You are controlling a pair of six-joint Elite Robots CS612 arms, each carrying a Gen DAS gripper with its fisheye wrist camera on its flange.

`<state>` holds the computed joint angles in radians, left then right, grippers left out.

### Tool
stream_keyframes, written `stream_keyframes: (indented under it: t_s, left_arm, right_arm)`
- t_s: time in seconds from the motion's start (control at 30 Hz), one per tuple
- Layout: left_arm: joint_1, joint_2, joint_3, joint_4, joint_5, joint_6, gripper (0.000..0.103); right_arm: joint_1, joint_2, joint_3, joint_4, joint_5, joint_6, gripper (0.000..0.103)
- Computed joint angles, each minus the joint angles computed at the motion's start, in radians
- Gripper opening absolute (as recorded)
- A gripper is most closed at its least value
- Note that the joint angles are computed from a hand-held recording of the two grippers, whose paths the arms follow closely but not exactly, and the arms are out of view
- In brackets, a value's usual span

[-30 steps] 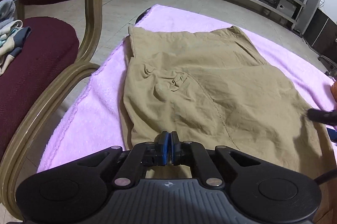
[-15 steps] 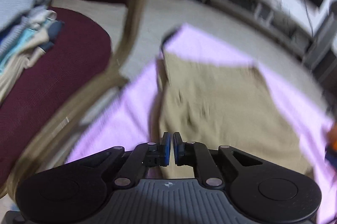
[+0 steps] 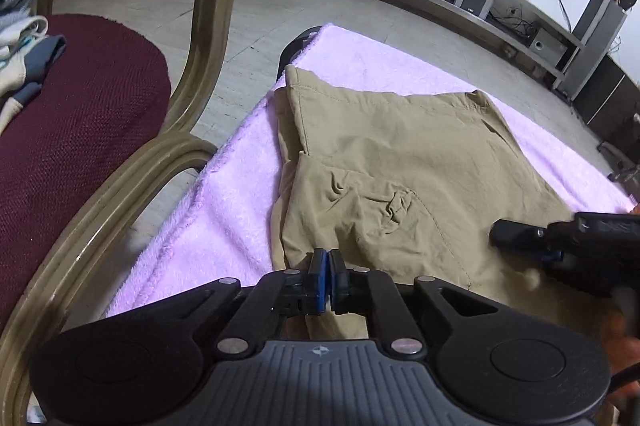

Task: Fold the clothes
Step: 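Press the folded jacket flat with the left gripper while the right gripper smooths it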

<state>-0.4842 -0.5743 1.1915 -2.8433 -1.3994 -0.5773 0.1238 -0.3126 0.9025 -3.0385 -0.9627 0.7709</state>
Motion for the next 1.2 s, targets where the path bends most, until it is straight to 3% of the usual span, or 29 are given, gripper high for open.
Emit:
stream_keyframes:
  t_s: [0.07, 0.1, 0.13, 0.17, 0.23, 0.33, 0.43, 0.5, 0.53, 0.63, 0.67, 0.73, 0.77, 0.87, 0.93, 0.97, 1.03, 1.13, 1.2]
  left_arm:
    - [0.006, -0.002, -0.001, 0.004, -0.016, -0.023, 0.011]
    - [0.009, -0.005, -0.003, 0.007, -0.02, -0.043, 0.008]
    - [0.007, -0.01, 0.002, -0.013, 0.004, -0.061, 0.004]
    - [0.004, -0.014, 0.009, -0.058, 0.029, -0.054, 0.003]
    - [0.007, -0.008, -0.002, -0.146, 0.005, -0.017, 0.004]
    - [0.012, 0.035, -0.083, -0.141, -0.091, 0.039, 0.005]
    - [0.004, 0.092, -0.19, -0.034, -0.06, 0.11, 0.006]
    - [0.008, 0.131, -0.249, 0.037, -0.034, 0.066, 0.004]
    - [0.013, 0.14, -0.255, 0.03, -0.045, 0.044, 0.009]
    - [0.031, 0.158, -0.251, -0.046, -0.096, -0.017, 0.011]
    - [0.036, 0.161, -0.25, -0.061, -0.115, -0.018, 0.012]
    - [0.049, 0.167, -0.248, -0.089, -0.165, -0.022, 0.013]
    - [0.054, 0.171, -0.252, -0.095, -0.189, -0.039, 0.013]
    - [0.06, 0.18, -0.269, -0.093, -0.219, -0.068, 0.014]
    - [0.049, 0.173, -0.272, -0.061, -0.176, -0.037, 0.014]
    - [0.042, 0.169, -0.273, -0.043, -0.15, -0.02, 0.014]
    - [0.03, 0.159, -0.278, 0.01, -0.105, 0.007, 0.013]
    - [0.015, 0.11, -0.243, 0.075, -0.046, 0.035, 0.012]
    - [0.004, 0.057, -0.171, 0.049, -0.001, 0.069, 0.014]
  right_arm:
    - [-0.001, -0.009, 0.048, -0.152, -0.209, 0.187, 0.002]
    - [0.003, -0.028, 0.076, -0.166, -0.313, 0.227, 0.006]
    - [0.005, -0.045, 0.09, -0.151, -0.376, 0.225, 0.013]
    - [0.006, -0.052, 0.095, -0.163, -0.396, 0.194, 0.014]
    - [0.0, -0.057, 0.092, -0.209, -0.341, 0.128, 0.019]
    - [0.002, -0.048, 0.043, -0.197, -0.226, 0.044, 0.025]
    - [0.009, -0.006, -0.075, -0.053, -0.066, -0.048, 0.025]
    - [0.021, 0.031, -0.164, 0.064, -0.011, -0.129, 0.024]
    - [0.026, 0.058, -0.214, 0.106, 0.014, -0.145, 0.024]
    - [0.029, 0.155, -0.382, 0.268, 0.088, -0.146, 0.025]
    - [0.028, 0.184, -0.426, 0.293, 0.104, -0.129, 0.016]
    - [0.021, 0.232, -0.48, 0.239, 0.099, -0.059, 0.0]
    - [0.019, 0.235, -0.471, 0.176, 0.044, -0.038, 0.0]
    - [0.024, 0.163, -0.318, -0.002, -0.262, 0.028, 0.0]
    - [0.027, 0.105, -0.225, -0.003, -0.428, 0.08, 0.003]
    - [0.027, 0.074, -0.178, 0.0, -0.487, 0.088, 0.012]
    - [0.017, 0.009, -0.072, -0.04, -0.486, 0.089, 0.022]
    - [-0.005, -0.1, 0.105, -0.142, -0.395, 0.071, 0.023]
    - [-0.016, -0.166, 0.203, -0.2, -0.342, 0.039, 0.028]
